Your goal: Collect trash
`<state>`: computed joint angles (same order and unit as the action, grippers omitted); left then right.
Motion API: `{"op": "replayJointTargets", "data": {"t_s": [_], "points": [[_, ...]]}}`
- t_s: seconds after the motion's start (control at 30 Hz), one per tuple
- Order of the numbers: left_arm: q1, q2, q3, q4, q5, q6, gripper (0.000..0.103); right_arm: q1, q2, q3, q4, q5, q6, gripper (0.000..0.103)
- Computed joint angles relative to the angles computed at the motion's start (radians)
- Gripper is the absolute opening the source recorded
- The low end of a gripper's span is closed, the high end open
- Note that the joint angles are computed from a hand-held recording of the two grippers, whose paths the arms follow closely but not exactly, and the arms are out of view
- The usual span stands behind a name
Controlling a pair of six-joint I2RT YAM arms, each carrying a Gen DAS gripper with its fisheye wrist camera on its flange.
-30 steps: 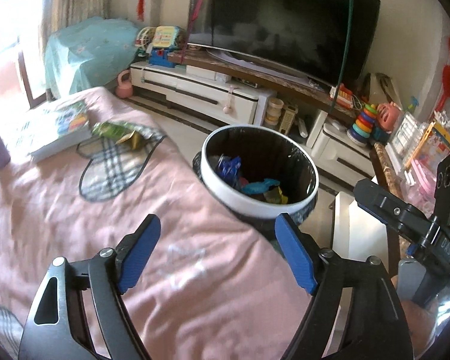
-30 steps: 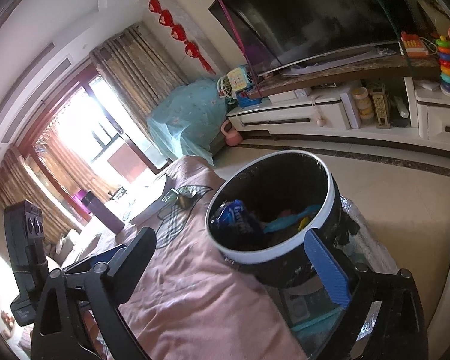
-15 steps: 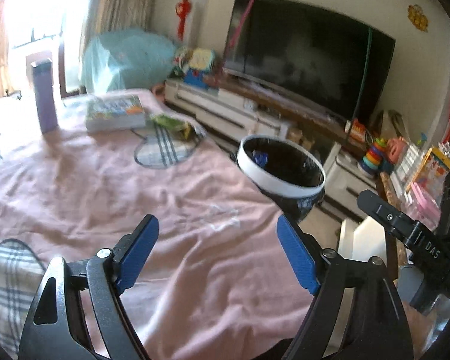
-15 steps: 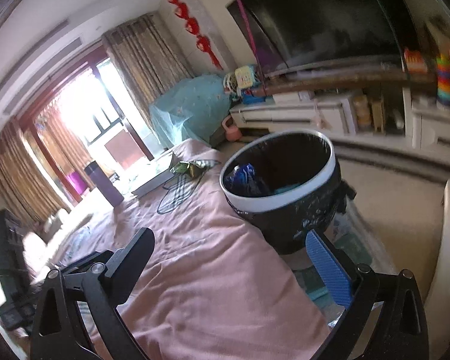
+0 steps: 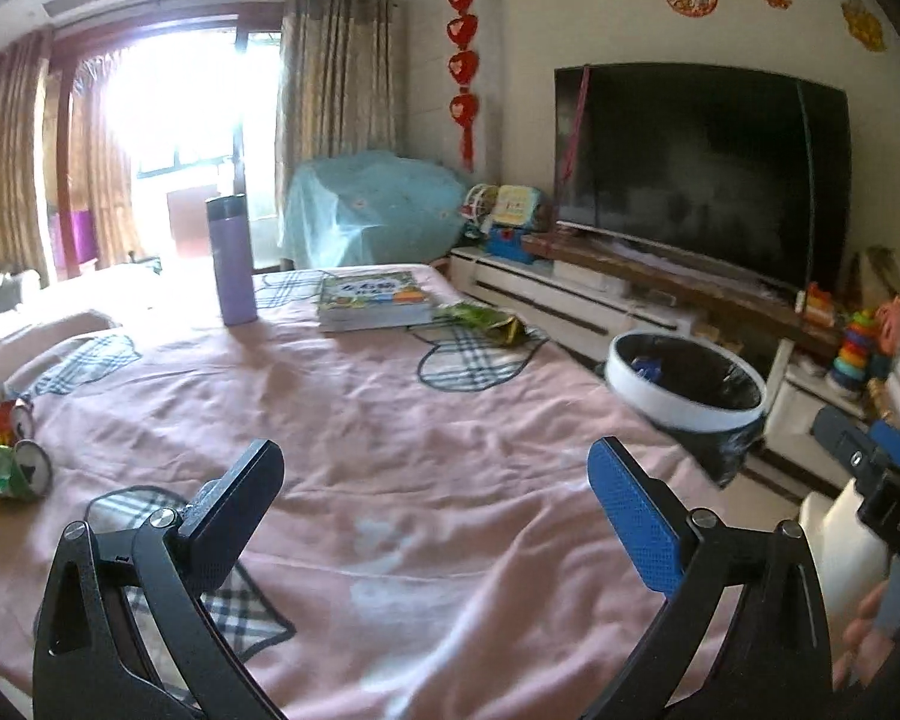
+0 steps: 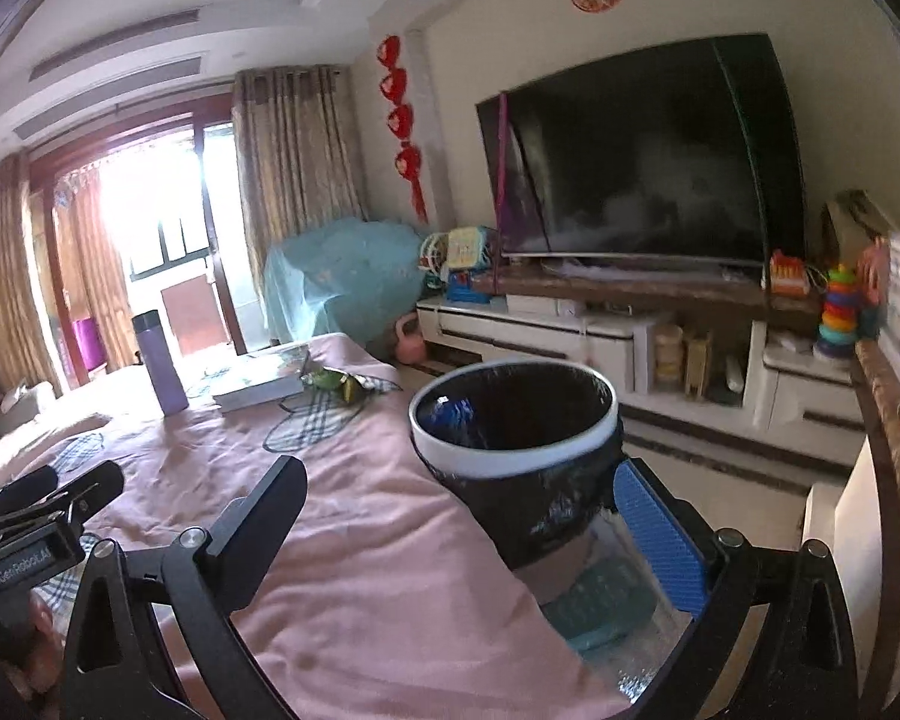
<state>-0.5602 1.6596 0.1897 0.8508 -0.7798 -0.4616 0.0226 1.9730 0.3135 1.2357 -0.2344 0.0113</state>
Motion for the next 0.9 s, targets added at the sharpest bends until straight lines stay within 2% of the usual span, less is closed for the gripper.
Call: {"op": "replayJointTargets", "data": {"t_s": [0.13,0.33,0.9], "points": [[-0.001,0.065,0.01,0.029,-0.004,-0.004,0.103,0.004,0.045,-0.016,0.064,0.025,-0.002,0.103],[-0.033,0.085,0.004,0.046,-0.037,0.001,0.103,0.015,0.08,-0.034,0.128,0.046,0.004,0.103],[-0.068,0.063,-0.022,0.084,-0.098,0.0,0.103,0.011,0.104,-0.044,0.184,0.049,0.006,0.103]]}}
